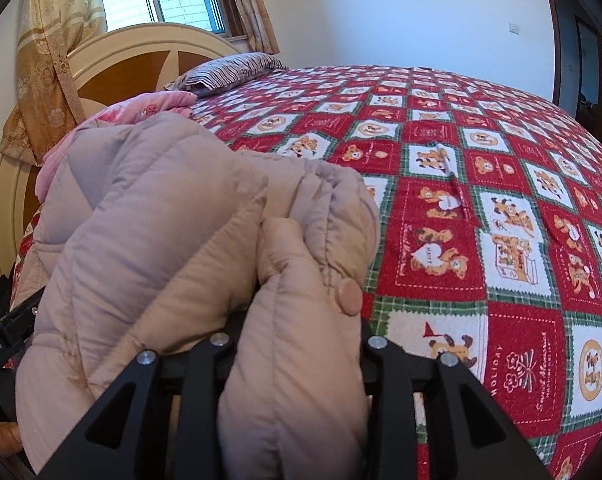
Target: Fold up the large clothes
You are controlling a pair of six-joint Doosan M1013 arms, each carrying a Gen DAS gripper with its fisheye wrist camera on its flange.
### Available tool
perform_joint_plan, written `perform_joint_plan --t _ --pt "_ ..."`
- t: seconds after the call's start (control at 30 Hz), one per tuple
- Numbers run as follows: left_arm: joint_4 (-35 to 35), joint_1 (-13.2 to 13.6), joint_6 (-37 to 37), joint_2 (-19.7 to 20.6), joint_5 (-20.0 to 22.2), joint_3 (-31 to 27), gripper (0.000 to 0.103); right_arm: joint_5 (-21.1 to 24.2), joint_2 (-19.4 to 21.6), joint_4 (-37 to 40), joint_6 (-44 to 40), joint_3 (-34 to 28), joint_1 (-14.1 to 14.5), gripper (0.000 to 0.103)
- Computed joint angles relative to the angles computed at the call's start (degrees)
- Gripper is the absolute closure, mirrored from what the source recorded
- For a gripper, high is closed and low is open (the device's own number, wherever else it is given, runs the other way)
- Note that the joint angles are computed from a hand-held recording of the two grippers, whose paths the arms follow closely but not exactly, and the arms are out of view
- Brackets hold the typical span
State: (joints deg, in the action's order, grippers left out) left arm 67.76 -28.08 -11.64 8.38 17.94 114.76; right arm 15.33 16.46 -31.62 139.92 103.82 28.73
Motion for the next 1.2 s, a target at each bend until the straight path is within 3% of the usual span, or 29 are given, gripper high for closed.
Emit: perform_joint_plan --t 0.2,0.27,0.33,0.47,0.57,0.7,0.77,0.97,1.2 --pt "-1.03 -0.21 1.46 0.07 1.0 -0.27 0.001 1.54 0.65 0.54 -0.77 -0.78 0.17 0.066" --pt "-7.02 -0.02 7.84 -0.47 1.33 -0.65 0.001 2.28 0.65 0.1 -0.63 -1.06 0.27 0.064" --pt "-11.9 -0.63 12.75 -2.28 4.99 -0.89 0.001 4.03 0.04 -2.08 1.39 -1.22 0.51 0.061" --pt "0.36 -3.6 1.29 -9.39 9.16 2.51 0.001 5.12 -4.19 -5.23 6.56 0.81 0.89 0.027" --pt "2.01 -6.3 1.64 -13.4 13.53 4.07 0.001 5.71 -8.51 -15.71 14.26 3.56 2.71 0.026" --pt "3.3 -10.09 1.45 -17.91 18.31 6.01 0.001 3.6 -13.71 -18.44 17.32 7.01 4.29 0.019" --pt "4.61 -11.43 0.43 -19.41 19.85 6.56 0.001 4.5 -15.8 -26.81 24.98 8.55 6.08 0.016" --pt "7.64 -13.5 -0.74 -20.94 21.68 6.65 0.001 5.6 -19.33 -39.0 35.21 10.54 9.25 0.012" --pt "7.54 -13.65 -0.78 -21.43 20.55 6.91 0.001 6.25 -20.06 -42.02 37.45 10.8 10.37 0.012"
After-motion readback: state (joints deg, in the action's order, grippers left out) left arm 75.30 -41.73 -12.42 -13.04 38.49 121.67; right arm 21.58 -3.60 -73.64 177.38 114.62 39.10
